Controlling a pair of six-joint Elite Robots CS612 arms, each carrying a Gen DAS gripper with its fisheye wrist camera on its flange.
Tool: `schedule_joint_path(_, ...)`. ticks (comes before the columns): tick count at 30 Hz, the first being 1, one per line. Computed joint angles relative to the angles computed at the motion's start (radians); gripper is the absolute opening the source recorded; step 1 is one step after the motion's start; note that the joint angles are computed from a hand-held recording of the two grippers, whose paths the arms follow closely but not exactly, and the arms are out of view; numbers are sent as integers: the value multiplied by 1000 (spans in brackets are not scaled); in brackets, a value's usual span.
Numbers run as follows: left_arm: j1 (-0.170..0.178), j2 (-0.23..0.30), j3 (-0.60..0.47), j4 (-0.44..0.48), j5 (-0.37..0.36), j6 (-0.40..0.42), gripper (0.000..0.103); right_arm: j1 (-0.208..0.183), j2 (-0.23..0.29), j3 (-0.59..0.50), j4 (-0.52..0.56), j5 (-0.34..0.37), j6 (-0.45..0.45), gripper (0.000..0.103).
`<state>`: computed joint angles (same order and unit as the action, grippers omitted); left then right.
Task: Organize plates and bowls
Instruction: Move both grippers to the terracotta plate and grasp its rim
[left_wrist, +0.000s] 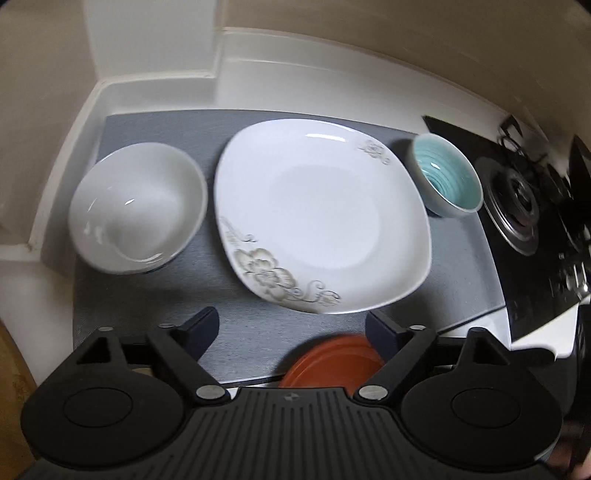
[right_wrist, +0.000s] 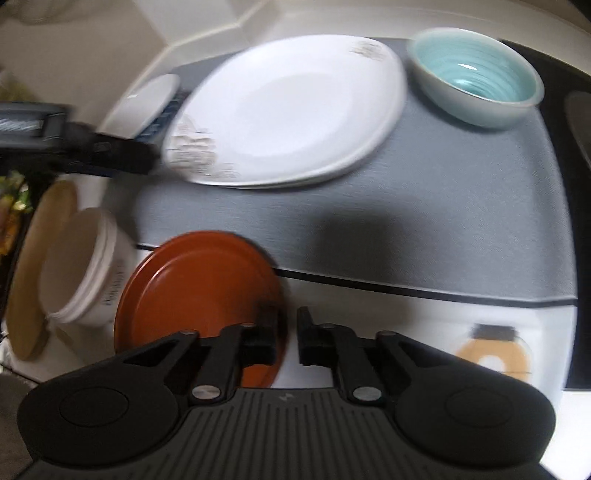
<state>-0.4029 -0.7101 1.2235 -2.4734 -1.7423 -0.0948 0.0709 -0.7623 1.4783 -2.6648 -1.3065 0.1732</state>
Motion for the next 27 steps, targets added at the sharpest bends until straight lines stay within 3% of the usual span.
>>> schedule_joint_path(3, -10, 1, -4, 15, 25, 28, 93, -9, -8, 19, -43, -72, 70, 8)
schedule_joint_path(6, -13, 4, -6, 19, 37, 14, 94, -21, -17, 38, -87, -77, 129, 11)
schedule_joint_path(10, -21, 6, 6, -10, 75, -17, 85, -21, -23, 48, -97, -75, 122, 41)
schedule_joint_path(15, -33, 0, 40, -80, 154, -83, 84, -18, -22, 52, -117, -59, 98, 48)
schedule_joint_path(18, -30, 3, 31, -47, 130, -53, 84, -9, -18, 53, -153, -68, 87, 58)
schedule_joint_path(22, -16, 4, 33, -40, 15, -39, 85, 1, -16, 51, -188, -117, 70, 75)
schedule_joint_path(27, -12, 17, 16, 39, -64, -28, 81, -3, -15, 40, -132, -114, 87, 75)
